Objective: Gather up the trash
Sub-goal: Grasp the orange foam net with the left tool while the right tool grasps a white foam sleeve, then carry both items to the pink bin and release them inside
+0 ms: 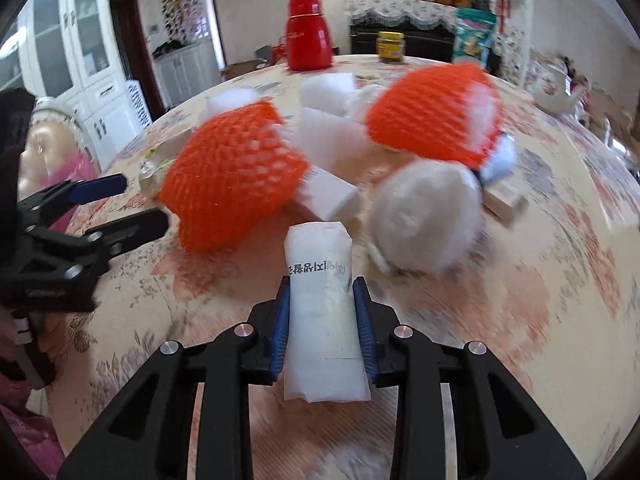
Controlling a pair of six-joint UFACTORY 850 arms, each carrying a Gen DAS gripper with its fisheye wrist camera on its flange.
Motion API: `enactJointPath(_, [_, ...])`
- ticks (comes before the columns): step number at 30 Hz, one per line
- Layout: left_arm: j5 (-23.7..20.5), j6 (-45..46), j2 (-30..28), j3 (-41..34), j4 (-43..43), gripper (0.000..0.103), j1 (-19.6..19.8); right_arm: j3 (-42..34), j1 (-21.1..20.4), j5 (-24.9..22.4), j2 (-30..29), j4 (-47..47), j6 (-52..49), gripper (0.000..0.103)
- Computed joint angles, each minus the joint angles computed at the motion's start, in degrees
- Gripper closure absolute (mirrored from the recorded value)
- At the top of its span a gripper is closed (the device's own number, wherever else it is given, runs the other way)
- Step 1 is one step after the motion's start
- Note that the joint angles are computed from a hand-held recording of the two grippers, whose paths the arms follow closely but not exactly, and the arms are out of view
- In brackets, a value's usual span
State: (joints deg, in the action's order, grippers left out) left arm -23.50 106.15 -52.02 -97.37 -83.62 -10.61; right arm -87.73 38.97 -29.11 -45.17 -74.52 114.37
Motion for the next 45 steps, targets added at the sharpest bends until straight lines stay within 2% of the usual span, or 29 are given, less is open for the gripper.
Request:
enactJointPath(3, [-0.97, -2.29, -1.44, -2.38, 2.58, 0.005, -1.03, 4.28, 0.28, -0.57, 2.62, -3.93, 7.34, 0.073])
enactJointPath(8, [-0.10, -9.01, -4.55, -7.07, 9.18, 0.007, -2.59, 9.35, 0.46, -1.50, 5.80, -8.97, 16.38, 0.072])
enactJointPath(9, [-0.30, -11.21, -5.22, -8.09, 11.27, 0.012, -2.77, 10.10, 0.53, -1.63, 6.21, -9.94, 18.07, 0.072])
enactJointPath(11, [-0.75, -14.94, -5.90, -9.11, 14.67, 0.037, -2.99, 10.93, 0.57, -1.95, 6.69, -10.90, 19.84, 0.072])
enactJointPath(12, [-1.70, -15.62, -6.02, -9.25, 15.28, 0.045, -2.89, 11.26, 0.60, -2.12, 6.90, -11.43, 20.62, 0.072])
enactJointPath(13, [-2.81, -16.10, -6.04, -9.23, 15.84, 0.060, -2.73, 11.49, 0.57, -2.13, 7.04, -11.97, 21.34, 0.072])
enactJointPath(17, [-4.55, -11.64, -4.81, -6.90, 11.83, 0.083, -2.08, 11.85, 0.95, -2.65, 7.09, -12.63, 23.05, 0.072])
enactJointPath(28, [-9.25, 5.76, 2.80, 5.59, -6.24, 0.086, 0.83, 10.59, 3.65, -7.82, 6.70, -13.09, 24.71, 0.072])
enactJointPath(33, [-11.63, 18.12, 7.32, 12.81, -18.47, 0.086, 2.00, 7.53, 5.62, -13.20, 5.31, -12.21, 21.70, 0.072])
enactJointPath(38, [-15.92, 28.59, 11.19, 18.75, -27.98, 0.086, 3.73, 4.88, 7.83, -18.44, 4.29, -14.46, 20.77, 0.072])
enactJointPath(45, [-19.56, 32.33, 13.04, 21.73, -31.34, 0.086, 6.39, -0.87, 8.76, -19.32, 1.42, -15.86, 17.61, 0.072])
